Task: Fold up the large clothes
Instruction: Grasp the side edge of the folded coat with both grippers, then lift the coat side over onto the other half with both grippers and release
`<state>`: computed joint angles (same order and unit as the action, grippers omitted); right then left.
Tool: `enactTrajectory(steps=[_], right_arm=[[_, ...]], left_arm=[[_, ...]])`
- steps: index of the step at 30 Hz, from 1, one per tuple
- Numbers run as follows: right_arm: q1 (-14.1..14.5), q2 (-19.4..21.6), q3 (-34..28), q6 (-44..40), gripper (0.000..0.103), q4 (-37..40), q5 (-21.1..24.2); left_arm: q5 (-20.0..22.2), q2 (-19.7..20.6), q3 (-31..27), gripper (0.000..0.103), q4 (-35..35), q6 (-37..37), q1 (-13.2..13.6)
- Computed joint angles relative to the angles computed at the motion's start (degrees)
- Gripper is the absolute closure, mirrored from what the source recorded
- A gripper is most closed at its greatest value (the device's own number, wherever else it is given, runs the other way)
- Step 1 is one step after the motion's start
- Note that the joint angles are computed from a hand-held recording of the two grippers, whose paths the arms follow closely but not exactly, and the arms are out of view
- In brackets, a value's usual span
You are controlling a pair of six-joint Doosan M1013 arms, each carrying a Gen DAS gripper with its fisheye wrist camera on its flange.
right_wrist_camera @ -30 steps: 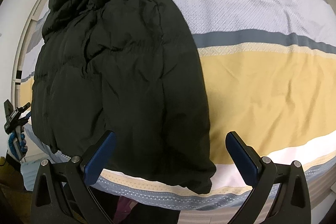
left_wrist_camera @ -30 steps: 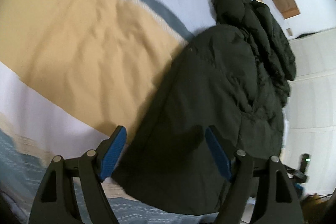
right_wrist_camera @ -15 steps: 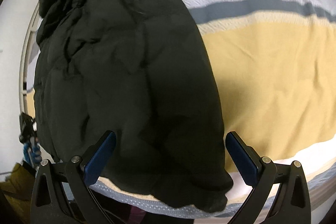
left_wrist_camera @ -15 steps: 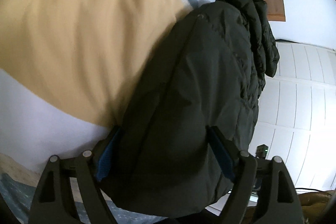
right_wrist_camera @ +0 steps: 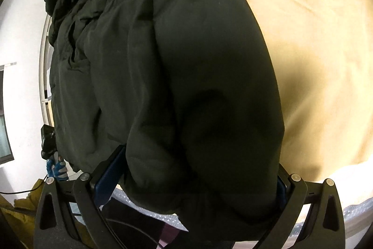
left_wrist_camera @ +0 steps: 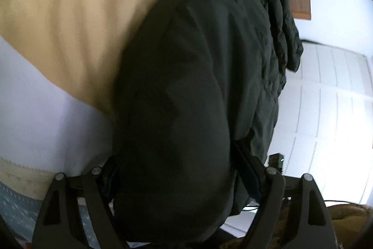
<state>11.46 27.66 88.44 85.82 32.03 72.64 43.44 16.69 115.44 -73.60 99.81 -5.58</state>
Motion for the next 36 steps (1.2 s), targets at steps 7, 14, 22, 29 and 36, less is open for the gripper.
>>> enactTrajectory(steps=[7,14,22,29,36], right_arm=[[0.59,0.69,-1.13,-0.45,0.055,2.94,0.97],[2.17,0.09,-3.96,-4.19,0.088,4.38,1.17],[1.95,-1.92,-9.22,-2.77,0.09,5.45,-7.26],[0.47,1.05,-20.01,-1.21,0.09,6.31,-11.55],[0.64,10.79,-39.23,11.78,0.089,0.08,-8.54]], left_arm=[[-0.5,-0.55,-1.41,0.066,2.01,-3.38,-2.6],[-3.58,-2.52,-5.83,0.087,8.36,-8.85,-4.29],[-7.58,-2.81,-14.25,0.087,14.66,-13.77,-2.57],[-9.25,0.4,-24.31,0.087,18.5,-14.9,0.71],[-6.98,8.98,-39.26,0.087,27.64,-21.48,2.7]])
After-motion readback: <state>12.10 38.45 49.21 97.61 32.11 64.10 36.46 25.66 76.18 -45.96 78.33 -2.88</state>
